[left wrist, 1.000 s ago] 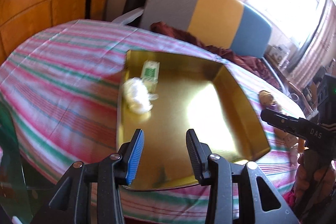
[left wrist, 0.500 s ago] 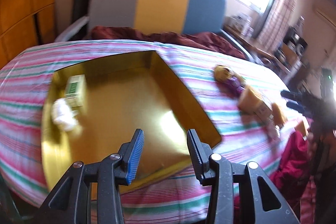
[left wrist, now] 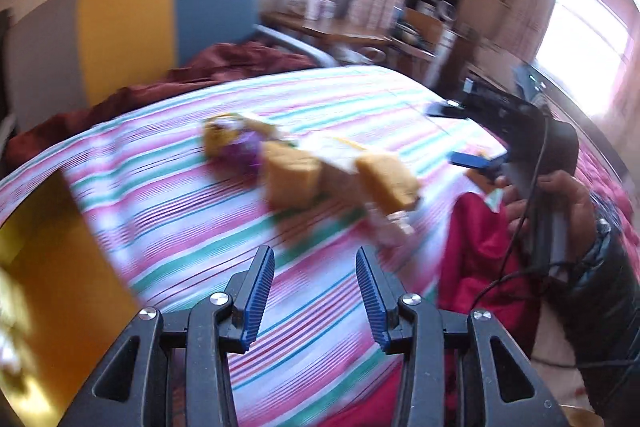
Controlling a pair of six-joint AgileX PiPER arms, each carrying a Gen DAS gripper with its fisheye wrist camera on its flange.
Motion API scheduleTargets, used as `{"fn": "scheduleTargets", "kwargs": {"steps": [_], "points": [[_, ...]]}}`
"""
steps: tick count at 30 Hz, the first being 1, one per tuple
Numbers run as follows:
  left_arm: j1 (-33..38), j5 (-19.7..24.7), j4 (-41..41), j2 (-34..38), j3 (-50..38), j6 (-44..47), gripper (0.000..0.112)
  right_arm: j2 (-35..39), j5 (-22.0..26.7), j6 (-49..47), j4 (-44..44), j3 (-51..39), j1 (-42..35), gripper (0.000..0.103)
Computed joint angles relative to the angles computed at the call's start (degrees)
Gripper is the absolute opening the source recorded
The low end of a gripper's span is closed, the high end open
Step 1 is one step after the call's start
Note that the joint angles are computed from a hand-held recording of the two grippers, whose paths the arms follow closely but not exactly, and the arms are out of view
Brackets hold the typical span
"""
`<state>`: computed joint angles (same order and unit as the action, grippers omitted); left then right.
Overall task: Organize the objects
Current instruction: 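Move the left tool back to the items and grasp a yellow sponge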
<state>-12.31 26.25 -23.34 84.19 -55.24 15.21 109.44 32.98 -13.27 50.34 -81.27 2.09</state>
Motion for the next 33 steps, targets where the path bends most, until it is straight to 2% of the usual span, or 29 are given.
{"fn": "scheduleTargets", "kwargs": {"steps": [2, 5, 9, 11, 19, 21, 23, 28, 31, 33], "points": [[-1.6, 2.0, -3.4, 5.0, -4.9, 1.8, 0.058, 0.1, 0.4, -3.6, 3.2, 0.3, -0.2, 0.093], [-2.7, 5.2, -7.0, 11.8, -12.2, 2.5, 0.064, -0.2, 0.5, -8.2, 8.3, 1.4, -0.5, 0.094], [-4.3, 8.7, -3.8, 19.6, -21.4, -4.5, 0.069, -0.5, 1.1, -13.7, 14.0, 3.2, -1.2, 0.095], [-5.1, 9.8, -2.0, 22.6, -25.2, -8.8, 0.082, -0.5, 1.5, -15.3, 15.5, 3.5, -1.6, 0.096], [-8.3, 17.1, 9.3, 35.5, -43.2, -27.2, 0.085, 0.0, 3.5, -20.1, 20.4, 4.2, -2.8, 0.097], [-8.0, 18.5, 10.4, 38.5, -46.1, -29.6, 0.081, 0.0, 3.9, -21.2, 21.4, 4.5, -3.0, 0.097], [-6.0, 17.5, 2.9, 38.7, -44.2, -24.7, 0.049, 0.1, 3.9, -21.3, 21.4, 4.5, -3.0, 0.097], [-3.3, 8.2, -6.2, 28.8, -28.7, -10.3, 0.044, 0.5, 4.2, -18.8, 18.4, 3.5, -2.7, 0.097], [-0.8, 6.4, -9.7, 23.0, -21.1, -4.6, 0.044, 1.3, 4.9, -15.6, 14.9, 2.0, -2.3, 0.097], [0.3, 4.6, -8.0, 19.2, -15.4, -3.1, 0.044, 1.4, 4.9, -14.0, 13.0, 1.5, -1.9, 0.097]]}}
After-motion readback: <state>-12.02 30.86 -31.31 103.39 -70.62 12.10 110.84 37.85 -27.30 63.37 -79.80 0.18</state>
